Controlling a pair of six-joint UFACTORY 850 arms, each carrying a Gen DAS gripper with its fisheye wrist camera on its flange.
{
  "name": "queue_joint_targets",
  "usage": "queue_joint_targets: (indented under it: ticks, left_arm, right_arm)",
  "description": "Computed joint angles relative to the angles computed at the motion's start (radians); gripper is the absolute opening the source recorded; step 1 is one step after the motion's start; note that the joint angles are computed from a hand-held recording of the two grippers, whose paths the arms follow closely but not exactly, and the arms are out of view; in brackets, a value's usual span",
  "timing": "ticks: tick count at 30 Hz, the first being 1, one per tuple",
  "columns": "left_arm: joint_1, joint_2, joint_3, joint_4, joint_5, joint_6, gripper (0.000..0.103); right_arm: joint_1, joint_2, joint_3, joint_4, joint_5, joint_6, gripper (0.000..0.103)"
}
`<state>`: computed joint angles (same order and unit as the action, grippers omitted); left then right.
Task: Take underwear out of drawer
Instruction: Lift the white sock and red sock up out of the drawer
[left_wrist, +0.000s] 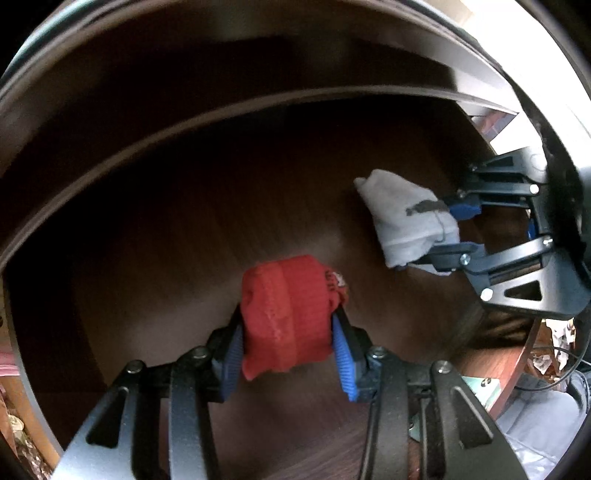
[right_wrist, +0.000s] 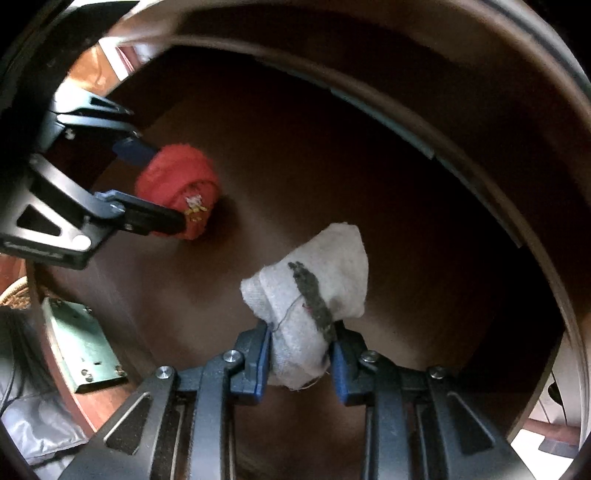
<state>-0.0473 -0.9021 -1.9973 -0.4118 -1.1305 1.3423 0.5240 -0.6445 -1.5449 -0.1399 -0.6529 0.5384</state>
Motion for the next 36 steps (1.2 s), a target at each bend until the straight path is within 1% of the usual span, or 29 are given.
queue_joint_targets:
  ticks: [1, 6, 8, 10, 13, 15, 18, 20, 21, 22, 24, 27, 28, 29, 30, 33, 36]
  left_arm:
    - [0.003, 0.006, 0.008, -0.008, 0.008, 0.009, 0.042]
    - [0.016, 0.03, 0.033, -0.046, 0.035, 0.035, 0.042]
    - [0.022, 0.035, 0.036, -0.064, 0.04, 0.043, 0.042]
    - [0.028, 0.055, 0.07, -0.084, 0.059, 0.064, 0.042]
    - [0.038, 0.072, 0.094, -0.122, 0.082, 0.098, 0.042]
    - [0.044, 0.098, 0.136, -0.15, 0.112, 0.123, 0.042]
    - [0.056, 0.134, 0.189, -0.195, 0.158, 0.177, 0.042]
    - [0.062, 0.155, 0.216, -0.225, 0.181, 0.207, 0.042]
    - [0.065, 0.163, 0.228, -0.239, 0.19, 0.221, 0.042]
    - [0.068, 0.177, 0.25, -0.257, 0.201, 0.239, 0.042]
    - [0.073, 0.19, 0.27, -0.281, 0.212, 0.26, 0.042]
    - [0.083, 0.212, 0.299, -0.332, 0.238, 0.306, 0.042]
    - [0.083, 0.195, 0.27, -0.339, 0.237, 0.305, 0.042]
    - [0.086, 0.2, 0.278, -0.352, 0.245, 0.318, 0.042]
    - [0.089, 0.206, 0.286, -0.365, 0.251, 0.33, 0.042]
    - [0.095, 0.218, 0.304, -0.4, 0.268, 0.359, 0.042]
    - [0.101, 0.202, 0.278, -0.434, 0.279, 0.373, 0.042]
  right_arm:
    - [0.006, 0.003, 0.002, -0.024, 0.007, 0.021, 0.029]
    - [0.037, 0.043, 0.05, -0.163, 0.108, 0.123, 0.029]
    - [0.042, 0.063, 0.078, -0.233, 0.16, 0.194, 0.029]
    - [0.05, 0.087, 0.114, -0.318, 0.209, 0.287, 0.029]
    - [0.059, 0.109, 0.148, -0.444, 0.255, 0.424, 0.029]
    - [0.065, 0.118, 0.161, -0.513, 0.272, 0.5, 0.029]
    - [0.076, 0.126, 0.18, -0.605, 0.276, 0.601, 0.029]
    - [0.08, 0.147, 0.213, -0.673, 0.292, 0.667, 0.029]
    - [0.063, 0.183, 0.259, -0.69, 0.312, 0.675, 0.029]
    - [0.063, 0.187, 0.265, -0.713, 0.322, 0.703, 0.029]
    - [0.043, 0.274, 0.347, -0.704, 0.345, 0.691, 0.029]
    - [0.044, 0.312, 0.386, -0.788, 0.36, 0.785, 0.029]
    - [0.048, 0.319, 0.395, -0.846, 0.356, 0.845, 0.029]
    - [0.054, 0.296, 0.371, -0.882, 0.346, 0.884, 0.029]
    - [0.059, 0.3, 0.375, -0.921, 0.334, 0.926, 0.029]
    - [0.064, 0.311, 0.388, -0.979, 0.316, 0.991, 0.029]
    - [0.071, 0.316, 0.394, -1.036, 0.293, 1.063, 0.029]
